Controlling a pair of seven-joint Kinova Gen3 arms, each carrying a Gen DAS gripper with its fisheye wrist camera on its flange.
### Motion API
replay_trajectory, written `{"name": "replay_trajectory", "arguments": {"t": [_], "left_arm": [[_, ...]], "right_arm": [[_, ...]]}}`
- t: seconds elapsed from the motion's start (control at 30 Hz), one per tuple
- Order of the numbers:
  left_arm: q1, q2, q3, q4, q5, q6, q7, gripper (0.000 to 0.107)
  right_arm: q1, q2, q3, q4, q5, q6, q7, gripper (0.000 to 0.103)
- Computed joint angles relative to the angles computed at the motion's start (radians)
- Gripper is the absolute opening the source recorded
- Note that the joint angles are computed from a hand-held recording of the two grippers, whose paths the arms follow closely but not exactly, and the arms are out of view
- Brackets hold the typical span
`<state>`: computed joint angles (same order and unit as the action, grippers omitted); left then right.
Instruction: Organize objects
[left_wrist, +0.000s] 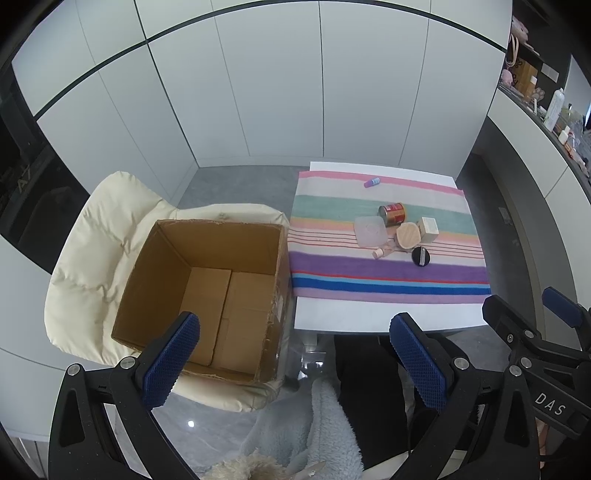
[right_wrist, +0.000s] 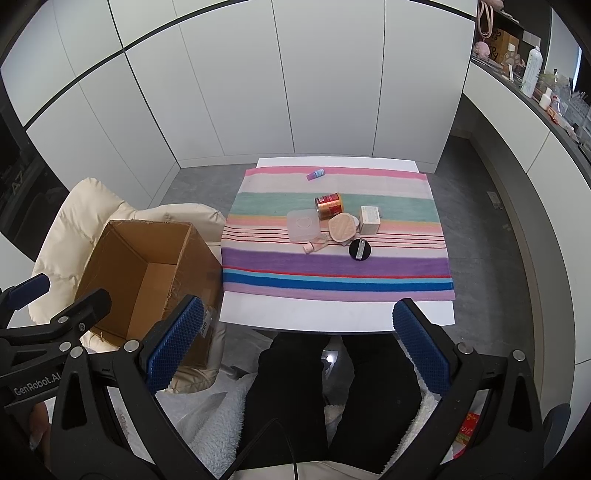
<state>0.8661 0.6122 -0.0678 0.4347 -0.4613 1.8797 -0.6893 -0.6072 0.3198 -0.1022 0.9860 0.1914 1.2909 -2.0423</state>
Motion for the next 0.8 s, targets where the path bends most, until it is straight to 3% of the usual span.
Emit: {"name": "replay_trajectory", "arguments": {"t": [0.57,0.8], "left_arm": [[0.002,0.030,-0.009,-0.041,0.002,0.014,-0.021,0.103],[-0.003,0.097,-0.017,-0.157,0.020,0.054,-0.050,0.103]], "right_arm": [[0.008,0.005,-0.003,-0.003,-0.014,0.003,0.026,0.103],[0.053,-0.005,0.005,0.018,-0.043,-0.016,0.037,0.103]]}}
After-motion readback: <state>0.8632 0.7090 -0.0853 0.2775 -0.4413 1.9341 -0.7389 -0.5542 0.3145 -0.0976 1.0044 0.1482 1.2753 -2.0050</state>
